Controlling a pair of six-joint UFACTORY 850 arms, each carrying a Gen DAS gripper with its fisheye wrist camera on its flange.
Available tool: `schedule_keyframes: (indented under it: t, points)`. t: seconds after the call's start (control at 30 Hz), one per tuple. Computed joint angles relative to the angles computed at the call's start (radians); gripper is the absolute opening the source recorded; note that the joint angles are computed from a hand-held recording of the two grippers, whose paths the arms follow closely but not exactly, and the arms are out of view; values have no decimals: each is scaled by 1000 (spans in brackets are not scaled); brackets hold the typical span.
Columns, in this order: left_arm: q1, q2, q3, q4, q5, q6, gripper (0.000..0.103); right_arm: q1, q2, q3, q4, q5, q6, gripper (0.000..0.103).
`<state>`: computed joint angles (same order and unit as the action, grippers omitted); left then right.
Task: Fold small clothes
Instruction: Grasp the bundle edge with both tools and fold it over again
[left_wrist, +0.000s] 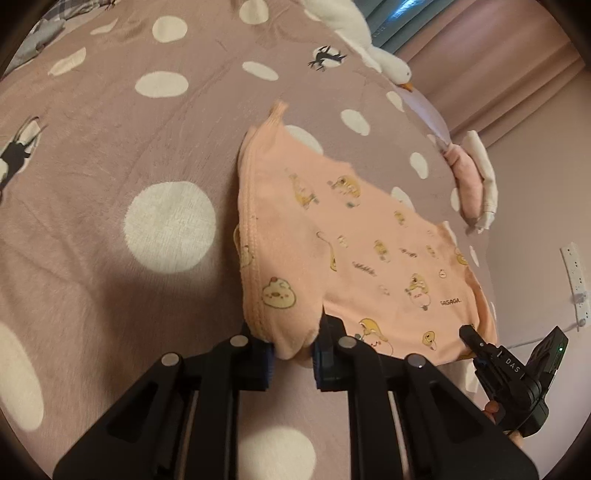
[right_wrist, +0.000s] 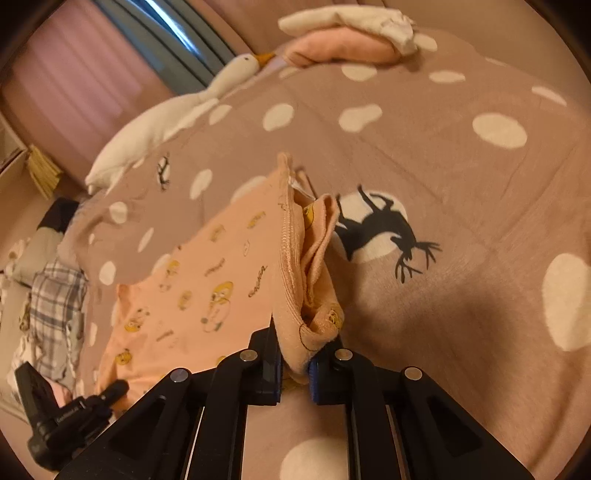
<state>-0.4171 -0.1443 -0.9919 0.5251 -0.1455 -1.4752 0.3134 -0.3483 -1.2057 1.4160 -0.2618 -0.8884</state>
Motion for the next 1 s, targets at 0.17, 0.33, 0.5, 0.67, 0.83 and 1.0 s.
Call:
schedule_keyframes:
  t: [0.17, 0.33, 0.5, 0.67, 0.83, 1.0]
  points:
    - [-63, 55, 34, 132, -58, -134, 15, 3, 80, 68, 59, 29, -78, 11]
    - [-127, 97, 74, 232, -102, -246, 15, 11, 141, 128, 52, 53, -68, 11]
    - [-198, 124, 107, 349, -155, -374, 15, 22, 195, 193, 147, 85, -172, 11]
    - [-245, 138, 142, 442, -181, -488, 15, 21, 241, 259, 327, 89, -350, 11]
    - [-268, 131, 162, 463, -199, -525, 15, 22, 260, 304, 453, 86, -466, 11]
    - [-262, 112, 162, 432, -198, -497, 17, 29, 245, 309, 355, 120, -362, 11]
